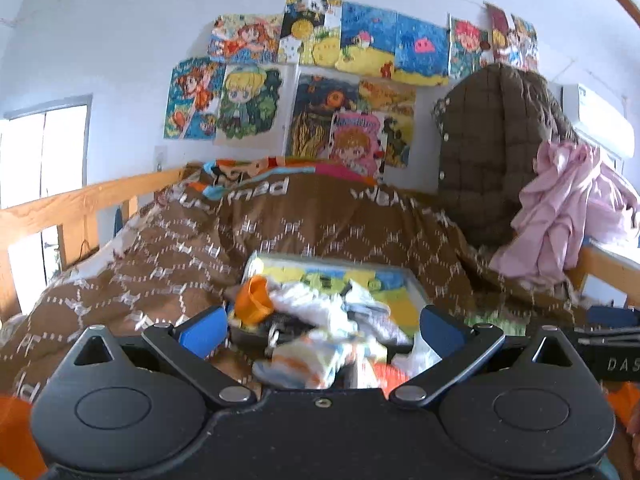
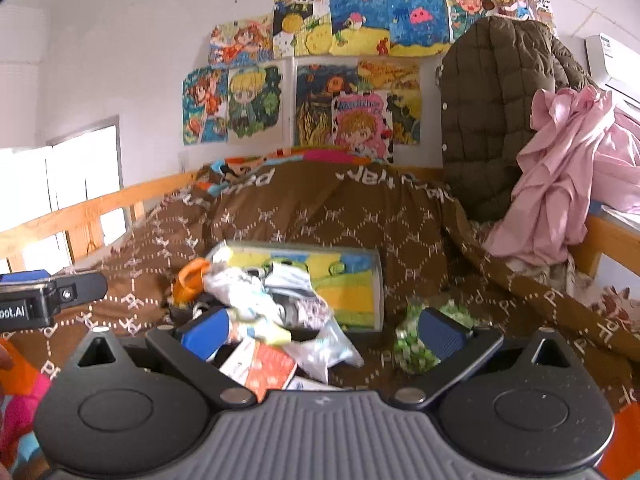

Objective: Organize soft objects
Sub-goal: 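Lift both open tools up away from the tray, then move the left tool to the striped towel while the right tool approaches the clear plastic bag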

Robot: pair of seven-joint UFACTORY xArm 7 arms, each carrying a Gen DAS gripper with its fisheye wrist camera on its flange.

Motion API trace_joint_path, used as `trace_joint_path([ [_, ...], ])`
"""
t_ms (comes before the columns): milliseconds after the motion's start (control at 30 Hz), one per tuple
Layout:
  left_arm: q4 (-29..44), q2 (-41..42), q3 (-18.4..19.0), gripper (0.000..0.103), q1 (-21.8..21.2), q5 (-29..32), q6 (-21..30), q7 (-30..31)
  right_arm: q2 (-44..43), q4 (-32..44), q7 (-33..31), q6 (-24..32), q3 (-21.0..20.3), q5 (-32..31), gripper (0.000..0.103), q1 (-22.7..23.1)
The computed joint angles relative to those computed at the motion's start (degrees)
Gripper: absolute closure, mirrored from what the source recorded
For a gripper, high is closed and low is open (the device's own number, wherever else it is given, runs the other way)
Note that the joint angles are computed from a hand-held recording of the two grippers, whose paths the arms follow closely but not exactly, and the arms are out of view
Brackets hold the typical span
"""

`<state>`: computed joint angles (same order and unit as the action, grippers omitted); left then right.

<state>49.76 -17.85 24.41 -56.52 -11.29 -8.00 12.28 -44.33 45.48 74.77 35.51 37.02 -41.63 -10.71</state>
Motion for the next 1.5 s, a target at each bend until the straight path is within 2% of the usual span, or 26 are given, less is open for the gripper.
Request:
trace_joint_path([
  [167,-2.0,-1.5,-7.2,0.001,8.3,0.6,4.6,1.5,1.0,0.3,-1.3,2.9,-0.4,2.4,0.0,2.5],
  [400,-1.0,-0.6,-15.2,0.001,17.5,-0.7,11.2,2.5,7.6,3.3,-5.0,8.6,-1.9,3.3,0.0,6.7],
  [533,0.0,0.8,-21.7,0.001,25.2,0.3,13.2,0.0,10.4,4.2,-5.2,9.6,-2.9,0.9,0.0,9.2],
  [633,1.0,1.9,-25.2,0.001,29.5,0.0,14.6,-1.3,12.5,4.9,-5.4,10.2,-4.1,-0.7,0.0,11.2],
  [767,1.9,3.0,-30.3,0.001,35.8,3.6,15.8,-6.1,14.7,5.7,-5.7,10.5,-6.1,-2.4,0.0,13.9],
  [900,2.6,3.6,-32.0,0.001,38.0,6.1,16.4,-9.0,16.2,6.2,-5.9,10.7,-7.8,-3.7,0.0,16.3],
  [1100,3.6,4.8,-32.6,0.001,39.1,8.0,17.1,-11.6,17.7,6.6,-6.1,10.8,-9.9,-4.7,0.0,18.7],
  [1500,6.8,8.5,-33.5,0.001,41.5,11.7,18.2,-18.9,20.9,7.2,-4.9,7.6,-12.8,-7.8,0.0,19.5],
])
